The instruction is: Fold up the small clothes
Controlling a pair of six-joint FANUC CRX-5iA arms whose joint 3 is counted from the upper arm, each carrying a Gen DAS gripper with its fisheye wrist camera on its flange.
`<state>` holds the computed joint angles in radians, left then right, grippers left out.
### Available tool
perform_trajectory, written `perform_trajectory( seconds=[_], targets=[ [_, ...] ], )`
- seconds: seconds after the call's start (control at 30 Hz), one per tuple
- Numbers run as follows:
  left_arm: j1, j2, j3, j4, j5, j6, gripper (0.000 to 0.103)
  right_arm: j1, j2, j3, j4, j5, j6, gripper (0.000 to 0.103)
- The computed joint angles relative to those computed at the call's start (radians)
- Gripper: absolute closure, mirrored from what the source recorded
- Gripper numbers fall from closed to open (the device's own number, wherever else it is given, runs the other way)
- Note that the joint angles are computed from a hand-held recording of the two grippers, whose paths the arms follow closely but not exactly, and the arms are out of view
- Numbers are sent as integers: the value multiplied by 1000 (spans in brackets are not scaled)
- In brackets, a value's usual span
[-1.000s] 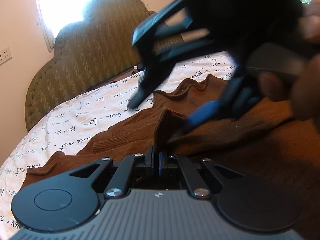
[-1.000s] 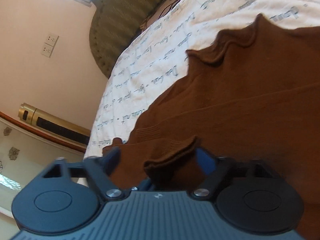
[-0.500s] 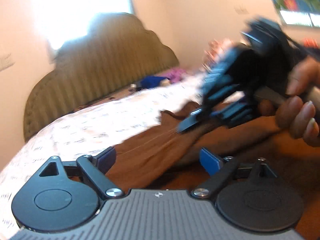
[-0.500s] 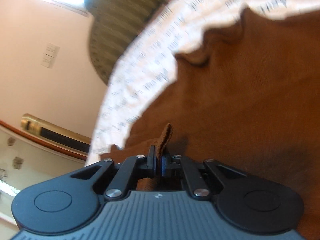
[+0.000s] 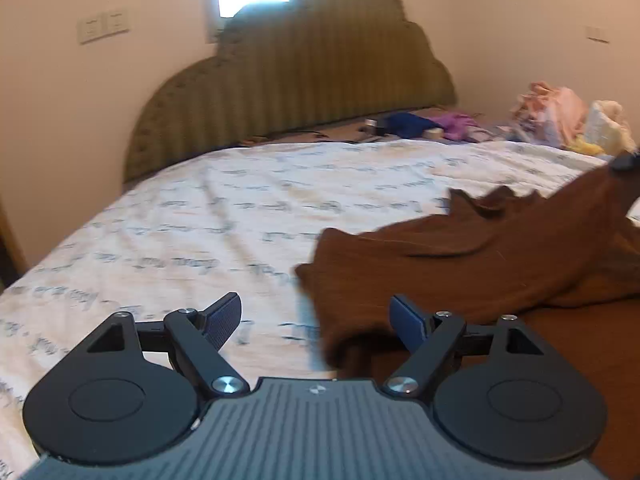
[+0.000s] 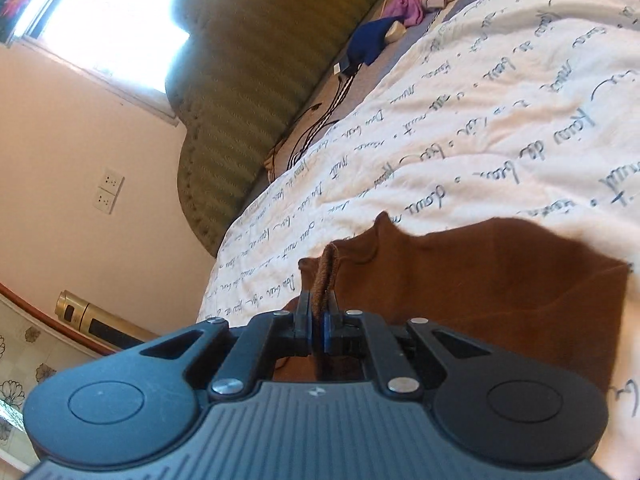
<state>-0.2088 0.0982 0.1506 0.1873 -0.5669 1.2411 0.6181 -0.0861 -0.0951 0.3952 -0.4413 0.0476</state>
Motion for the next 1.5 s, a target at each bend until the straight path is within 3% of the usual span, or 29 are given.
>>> perform_trajectory(
  seconds=[0.07,0.17,0.2,0.3,0.4,0.53,0.57,0.6,0.67,0.77,0.87,0.9,1.0,1.13,1.27,1.5],
  targets=[
    [21,34,-7,224,-17,-106,22,-2,-25,-26,16,1,-13,98],
    [55,126,68,405,-78,-6,14,-8,-65,-74,21,-17,-36,98],
    [66,166,120,416,-125,53,15,-7,-62,-64,-3,-56,-11,98],
    [80,293,340,270,-305,300,19,-10,-67,-94,17,-123,-52,98],
    [100,357,412,274,-397,375,19,-29,-92,-156,38,-103,-137,98],
    [111,351,384,329,-383,315,20,-20,-77,-131,-6,-145,-59,98],
    [107,357,393,324,-385,303,27,-18,-74,-130,-7,-145,-55,98],
    [102,368,415,310,-399,297,47,-19,-76,-138,-4,-137,-62,98],
    [91,412,493,272,-464,304,75,-22,-81,-155,2,-119,-83,98],
    [98,430,507,310,-475,306,75,-31,-93,-178,10,-93,-105,98],
    [132,427,437,476,-448,285,73,-37,-109,-198,58,-80,-139,98],
    [140,432,425,513,-452,282,67,-42,-115,-202,66,-76,-147,98],
    [145,443,428,517,-469,276,66,-47,-117,-193,54,-87,-126,98],
    [141,442,434,511,-463,290,66,-55,-103,-142,-116,-98,31,95],
    [142,446,439,515,-471,288,66,-52,-119,-177,-88,-45,-4,90],
    [157,443,397,579,-460,295,66,-57,-101,-115,-217,-111,145,89]
  ],
)
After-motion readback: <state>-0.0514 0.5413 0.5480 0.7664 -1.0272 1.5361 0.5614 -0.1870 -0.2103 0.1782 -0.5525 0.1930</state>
